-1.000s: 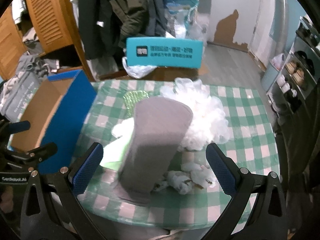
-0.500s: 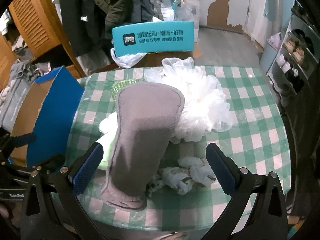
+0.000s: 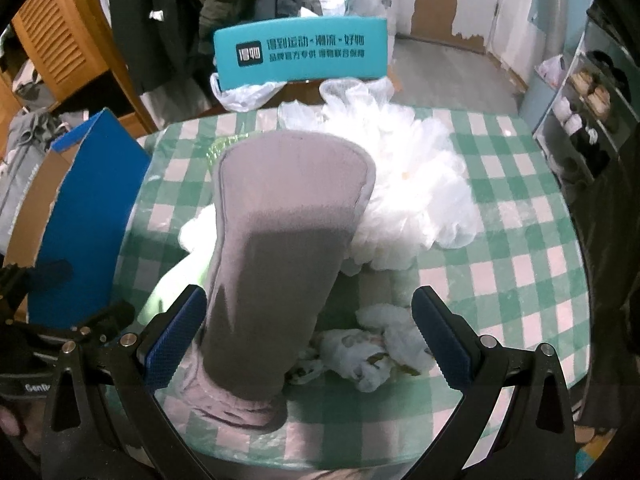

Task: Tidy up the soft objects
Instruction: 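Close the right gripper on the grey fabric pad and lift it, then grasp the light-green cloth with the left gripper while the right holds the pad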

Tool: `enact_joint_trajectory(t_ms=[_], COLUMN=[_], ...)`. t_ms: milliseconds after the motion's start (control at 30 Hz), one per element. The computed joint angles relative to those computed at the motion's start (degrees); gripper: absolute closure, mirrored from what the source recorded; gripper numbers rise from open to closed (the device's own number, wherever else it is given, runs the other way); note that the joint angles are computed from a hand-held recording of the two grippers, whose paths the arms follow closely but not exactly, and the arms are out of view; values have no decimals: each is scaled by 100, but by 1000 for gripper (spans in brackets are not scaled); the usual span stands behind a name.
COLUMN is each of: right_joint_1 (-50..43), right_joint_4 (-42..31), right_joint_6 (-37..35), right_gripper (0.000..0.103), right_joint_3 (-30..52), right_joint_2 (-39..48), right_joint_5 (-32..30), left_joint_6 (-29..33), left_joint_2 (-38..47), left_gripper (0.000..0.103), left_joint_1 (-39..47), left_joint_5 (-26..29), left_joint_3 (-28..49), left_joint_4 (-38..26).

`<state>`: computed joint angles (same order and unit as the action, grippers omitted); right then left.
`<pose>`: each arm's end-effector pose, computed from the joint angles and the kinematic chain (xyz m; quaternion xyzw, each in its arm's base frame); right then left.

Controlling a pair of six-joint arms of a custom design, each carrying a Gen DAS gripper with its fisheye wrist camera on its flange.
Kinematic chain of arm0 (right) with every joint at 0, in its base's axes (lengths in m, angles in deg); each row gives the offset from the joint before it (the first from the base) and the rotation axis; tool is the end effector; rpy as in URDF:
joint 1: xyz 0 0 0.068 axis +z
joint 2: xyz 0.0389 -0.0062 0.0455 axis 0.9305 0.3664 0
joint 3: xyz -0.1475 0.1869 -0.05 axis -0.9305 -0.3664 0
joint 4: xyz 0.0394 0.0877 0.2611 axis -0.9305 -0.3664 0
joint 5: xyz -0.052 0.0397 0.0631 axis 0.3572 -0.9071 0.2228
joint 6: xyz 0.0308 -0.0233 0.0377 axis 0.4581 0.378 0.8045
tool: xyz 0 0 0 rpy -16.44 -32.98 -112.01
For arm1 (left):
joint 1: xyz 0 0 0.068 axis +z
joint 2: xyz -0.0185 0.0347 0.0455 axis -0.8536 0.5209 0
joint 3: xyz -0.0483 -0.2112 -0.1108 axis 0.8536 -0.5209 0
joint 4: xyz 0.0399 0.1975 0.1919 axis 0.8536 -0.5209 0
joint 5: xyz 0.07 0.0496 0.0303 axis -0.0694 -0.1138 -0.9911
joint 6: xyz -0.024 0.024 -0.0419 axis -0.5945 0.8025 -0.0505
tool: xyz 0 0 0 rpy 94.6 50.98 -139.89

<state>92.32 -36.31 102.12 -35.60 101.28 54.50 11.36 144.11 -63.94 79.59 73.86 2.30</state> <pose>0.2604 0.1016 0.1010 0.3114 0.9193 -0.0204 0.2398 0.3908 -0.0438 0.1048 0.4173 0.8944 -0.0564 0.1511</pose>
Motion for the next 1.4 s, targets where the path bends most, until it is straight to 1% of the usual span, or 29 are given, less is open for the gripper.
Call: enact_joint_trajectory(t_ms=[100,233,400,533,567,633,667,733,767,800,933,1100,1233,1400], right_joint_1=[-63,-138,-199,-193,-181,-165,-170,-183,-186,-174,-91,63,159,161], right_joint_4=[116,177,331,375,375,408,458,536,547,534,530,255,-42,-333], right_joint_6=[-1,-61,-81,-130,-145,-193,-226,-277,-301,-310,-394,-359,-269,-148], right_gripper=[2,2,2,2,4,18,22,42,49,60,79,82,82,82], right_joint_3=[13,83,150,288,330,386,394,421,433,445,346,53,-249,-591], right_joint_2=[119,307,553,800,871,987,1034,1120,1138,1144,905,143,-540,-1013], right_joint_5=[-122,-163,-298,-319,-312,-341,-410,-558,-615,-631,-565,-377,-306,-217], left_joint_6=[0,-52,-148,-80,-64,-32,-16,6,16,33,124,150,131,114], left_joint_2=[36,143,344,344,320,338,350,325,308,282,144,85,135,157], left_gripper=[1,1,1,1,1,1,1,1,1,1,1,1,1,1], left_joint_1=[-30,-33,25,50,49,54,62,71,74,74,21,-53,-105,-298], left_joint_5=[-36,-69,-7,71,79,135,195,251,302,367,408,441,471,425], left_joint_3=[-15,108,415,427,392,422,452,441,435,424,269,204,207,59], left_joint_4=[114,106,-89,-159,-148,-227,-300,-385,-425,-455,-380,-325,-375,-285])
